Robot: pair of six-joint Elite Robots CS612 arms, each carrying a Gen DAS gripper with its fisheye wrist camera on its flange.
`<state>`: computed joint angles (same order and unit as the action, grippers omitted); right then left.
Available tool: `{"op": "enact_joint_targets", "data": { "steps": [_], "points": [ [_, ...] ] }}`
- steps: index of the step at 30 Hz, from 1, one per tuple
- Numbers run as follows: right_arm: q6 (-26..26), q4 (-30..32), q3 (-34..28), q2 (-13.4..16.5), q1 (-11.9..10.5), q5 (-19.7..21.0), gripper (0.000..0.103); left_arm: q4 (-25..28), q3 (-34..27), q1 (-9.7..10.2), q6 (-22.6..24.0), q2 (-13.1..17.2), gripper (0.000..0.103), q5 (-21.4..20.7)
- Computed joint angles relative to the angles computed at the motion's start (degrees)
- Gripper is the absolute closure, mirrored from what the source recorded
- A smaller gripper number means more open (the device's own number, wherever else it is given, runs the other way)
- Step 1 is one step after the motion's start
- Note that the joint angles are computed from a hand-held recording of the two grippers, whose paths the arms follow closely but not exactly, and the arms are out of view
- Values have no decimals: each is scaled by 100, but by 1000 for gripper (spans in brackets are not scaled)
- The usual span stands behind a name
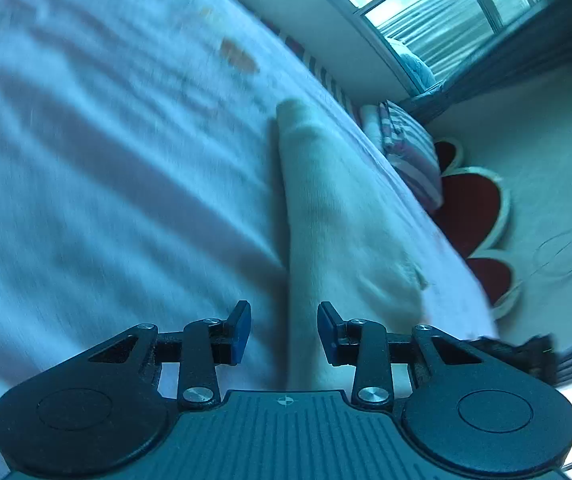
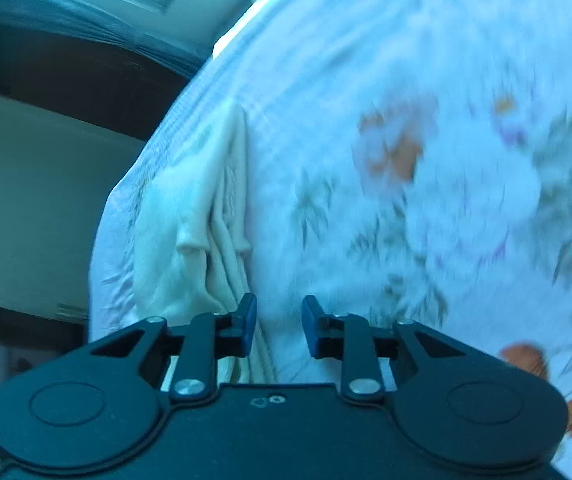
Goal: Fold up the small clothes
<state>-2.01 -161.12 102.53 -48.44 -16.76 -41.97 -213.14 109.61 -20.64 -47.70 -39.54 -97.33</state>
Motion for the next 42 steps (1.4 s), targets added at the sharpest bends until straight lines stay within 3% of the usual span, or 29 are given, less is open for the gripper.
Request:
{"op": "enact_joint_targets", "data": {
  "steps": [3, 5, 6, 8, 12, 14, 16, 22, 24, 26, 30, 33, 36, 37, 38, 40, 41, 42],
  "points": [
    [-44, -1070, -100, 98, 221, 36, 77, 338, -336, -165, 838, -59, 64, 858],
    [-293, -1663, -314, 210, 450, -214, 77, 472, -661, -256, 1375, -2, 47, 1291],
    [-441, -1798, -437, 268, 552, -346, 77, 548, -876, -267, 1668, 50, 47, 1372],
    [-759, -1801, -639, 354, 719, -571, 81, 795, -1239, -293, 2109, 142, 47, 1341],
    [-1673, -1405, -970, 503, 923, -954, 82, 2060, -1949, -289, 2748, 313, 47, 1288],
    [-1974, -1218, -1067, 580, 991, -1272, 84, 2060, -2023, -304, 2986, 373, 47, 1372],
    [-1891, -1500, -1035, 640, 986, -1397, 86, 1881, -1886, -314, 2997, 346, 47, 1346],
    [-1957, -1346, -1005, 545, 989, -1548, 88, 1743, -1767, -385, 3130, 291, 47, 1520],
    [-1951, -1616, -833, 414, 990, -1694, 76, 1517, -1596, -438, 3230, 178, 47, 1667],
    [-2010, -1992, -562, 287, 881, -1361, 76, 1310, -1367, -472, 3145, 63, 47, 1775],
    [-2290, -1748, -304, 138, 837, -1372, 77, 1383, -1191, -522, 3034, 22, 47, 1774],
    [-2325, -1605, -329, 206, 896, -1767, 77, 1468, -1190, -584, 3224, 80, 47, 2022],
    [-2235, -1677, -333, 233, 902, -1801, 76, 1409, -1104, -680, 3340, 68, 46, 2341],
    [-2259, -1621, -341, 216, 914, -1839, 74, 1443, -1058, -721, 3359, 30, 39, 2463],
    [-2245, -1551, -348, 192, 919, -1875, 73, 1518, -1000, -769, 3304, -24, 25, 2622],
    [-2007, -1618, -290, 109, 911, -2037, 55, 1352, -826, -853, 3139, -92, 12, 2897],
    [-1886, -1819, -210, 70, 893, -2095, 29, 1247, -725, -902, 3090, -130, 9, 3064],
    [-1736, -2212, -54, 15, 848, -2104, 11, 1123, -592, -966, 3029, -186, 6, 3279]
  ]
}}
